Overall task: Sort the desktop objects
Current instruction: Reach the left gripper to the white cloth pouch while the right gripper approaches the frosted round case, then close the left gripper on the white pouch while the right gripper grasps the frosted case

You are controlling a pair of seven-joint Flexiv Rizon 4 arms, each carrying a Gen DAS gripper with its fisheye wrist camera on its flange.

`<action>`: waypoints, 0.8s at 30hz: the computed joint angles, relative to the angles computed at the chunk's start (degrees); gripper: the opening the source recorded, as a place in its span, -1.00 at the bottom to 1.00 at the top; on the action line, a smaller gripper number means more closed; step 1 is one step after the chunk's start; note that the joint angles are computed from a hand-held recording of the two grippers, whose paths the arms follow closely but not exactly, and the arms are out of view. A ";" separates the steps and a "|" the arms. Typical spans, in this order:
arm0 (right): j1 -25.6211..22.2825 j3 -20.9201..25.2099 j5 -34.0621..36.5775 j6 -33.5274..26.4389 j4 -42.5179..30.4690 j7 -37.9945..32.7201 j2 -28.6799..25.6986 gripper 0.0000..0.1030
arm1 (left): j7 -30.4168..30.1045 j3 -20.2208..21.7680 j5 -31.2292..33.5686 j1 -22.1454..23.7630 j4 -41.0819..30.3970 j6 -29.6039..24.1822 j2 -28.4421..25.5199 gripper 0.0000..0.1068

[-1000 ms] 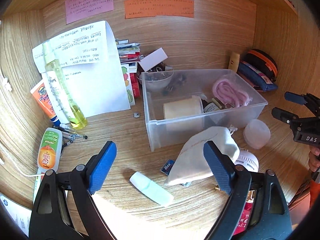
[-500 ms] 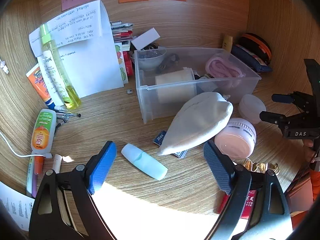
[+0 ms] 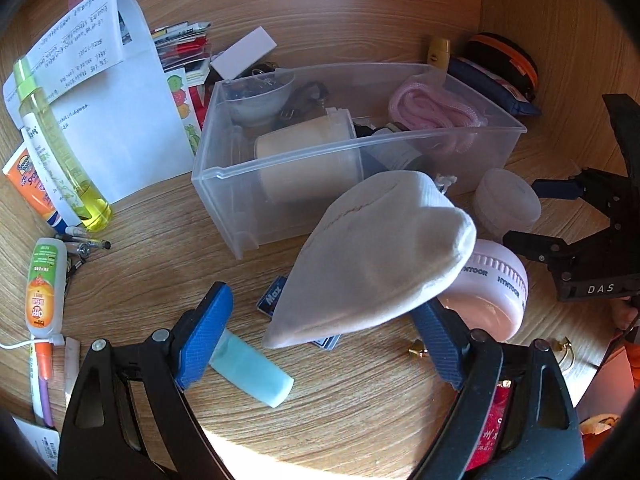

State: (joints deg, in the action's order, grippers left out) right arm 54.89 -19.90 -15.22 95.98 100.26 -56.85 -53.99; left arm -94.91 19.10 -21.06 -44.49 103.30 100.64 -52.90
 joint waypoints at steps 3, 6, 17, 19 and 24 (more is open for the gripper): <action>-1.19 1.24 -0.66 -0.81 -1.14 -0.40 -0.26 0.61 | 0.65 -0.87 0.63 1.00 -1.02 0.07 -0.25 0.67; -2.04 2.01 -1.16 -1.20 -2.24 -0.30 -0.69 0.61 | 1.30 -1.43 1.06 1.68 -2.12 0.13 -0.66 0.67; -5.90 6.67 -1.75 -0.18 -3.56 -0.51 -0.95 0.21 | 2.42 -6.04 0.75 4.63 -4.37 1.62 -1.76 0.08; -5.43 6.12 -1.26 0.55 -3.02 -0.37 -0.87 0.21 | 2.09 -4.17 -0.09 2.91 -4.26 1.86 -2.02 -0.07; -3.55 3.83 0.93 3.51 -1.48 -0.75 -0.64 0.21 | 2.11 -1.53 -2.15 0.15 -3.38 3.29 -2.21 -0.32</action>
State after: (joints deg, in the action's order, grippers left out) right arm 51.34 -16.07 -14.29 99.50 98.78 -57.60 -54.63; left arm -92.80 17.57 -23.21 -44.34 99.91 103.93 -55.11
